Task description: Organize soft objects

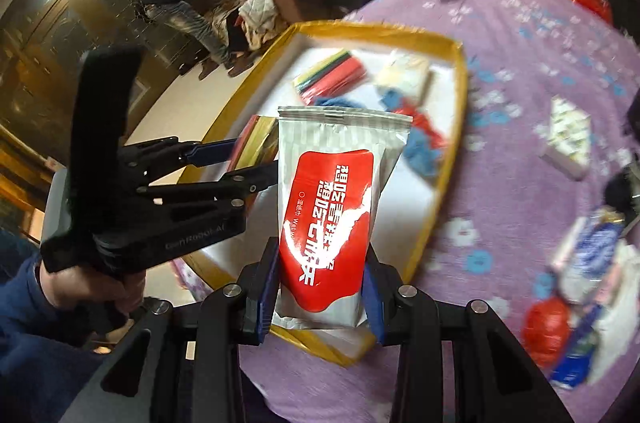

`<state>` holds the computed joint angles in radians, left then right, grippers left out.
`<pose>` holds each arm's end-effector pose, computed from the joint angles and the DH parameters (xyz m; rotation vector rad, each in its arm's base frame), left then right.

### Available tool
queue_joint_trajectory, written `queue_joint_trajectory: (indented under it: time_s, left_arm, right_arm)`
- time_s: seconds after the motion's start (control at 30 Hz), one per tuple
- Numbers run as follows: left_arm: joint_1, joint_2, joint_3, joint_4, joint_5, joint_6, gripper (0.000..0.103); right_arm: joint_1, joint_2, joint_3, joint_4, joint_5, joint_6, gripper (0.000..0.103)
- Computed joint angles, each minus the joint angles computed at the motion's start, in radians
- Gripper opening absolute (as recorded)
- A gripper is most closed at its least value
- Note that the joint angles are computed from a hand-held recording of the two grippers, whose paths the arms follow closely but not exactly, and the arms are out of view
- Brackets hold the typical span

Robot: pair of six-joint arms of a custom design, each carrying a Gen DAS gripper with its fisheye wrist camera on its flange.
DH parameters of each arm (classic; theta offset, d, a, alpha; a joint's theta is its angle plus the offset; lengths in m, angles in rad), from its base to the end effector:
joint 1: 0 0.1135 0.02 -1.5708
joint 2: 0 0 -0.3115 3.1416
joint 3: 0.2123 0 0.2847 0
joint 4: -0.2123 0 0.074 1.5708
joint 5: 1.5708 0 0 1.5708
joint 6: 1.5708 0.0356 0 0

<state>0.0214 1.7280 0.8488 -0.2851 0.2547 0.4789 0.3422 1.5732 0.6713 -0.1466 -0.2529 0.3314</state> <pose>0.3355 -0.0018 0.1454 0.6766 2.5942 -0.1958 0.2744 0.1072 0.1499 -0.1054 2.6764 0.5576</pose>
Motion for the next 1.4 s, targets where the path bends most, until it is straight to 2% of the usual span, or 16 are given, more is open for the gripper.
queue_joint_trajectory:
  time_s: [0.2, 0.47, 0.83, 1.07, 1.13, 1.2, 1.27, 1.4]
  left_arm:
    - [0.021, 0.064, 0.04, -0.016, -0.026, 0.051, 0.046]
    - [-0.003, 0.163, 0.136, -0.049, -0.071, 0.076, 0.046]
    - [-0.035, 0.252, 0.243, -0.047, -0.108, 0.057, 0.046]
    - [-0.027, 0.259, 0.252, -0.034, -0.081, 0.041, 0.047]
    - [-0.027, 0.254, 0.245, -0.032, -0.083, 0.038, 0.047]
    - [-0.024, 0.248, 0.242, -0.041, -0.078, 0.033, 0.049]
    - [-0.024, 0.234, 0.232, -0.038, -0.073, 0.026, 0.053]
    - [-0.024, 0.205, 0.211, -0.03, -0.071, 0.014, 0.053]
  right_arm:
    - [-0.007, 0.154, 0.062, 0.049, -0.073, 0.089, 0.041]
    - [-0.004, 0.267, 0.136, 0.07, -0.052, 0.159, 0.041]
    - [-0.048, 0.394, 0.281, 0.065, -0.008, 0.172, 0.041]
    - [-0.059, 0.417, 0.322, 0.057, 0.003, 0.161, 0.045]
    - [-0.064, 0.414, 0.317, 0.057, -0.016, 0.155, 0.054]
    - [-0.063, 0.399, 0.297, 0.068, -0.016, 0.153, 0.059]
    - [-0.064, 0.388, 0.289, 0.068, -0.018, 0.144, 0.059]
    - [-0.074, 0.337, 0.243, 0.069, -0.027, 0.134, 0.059]
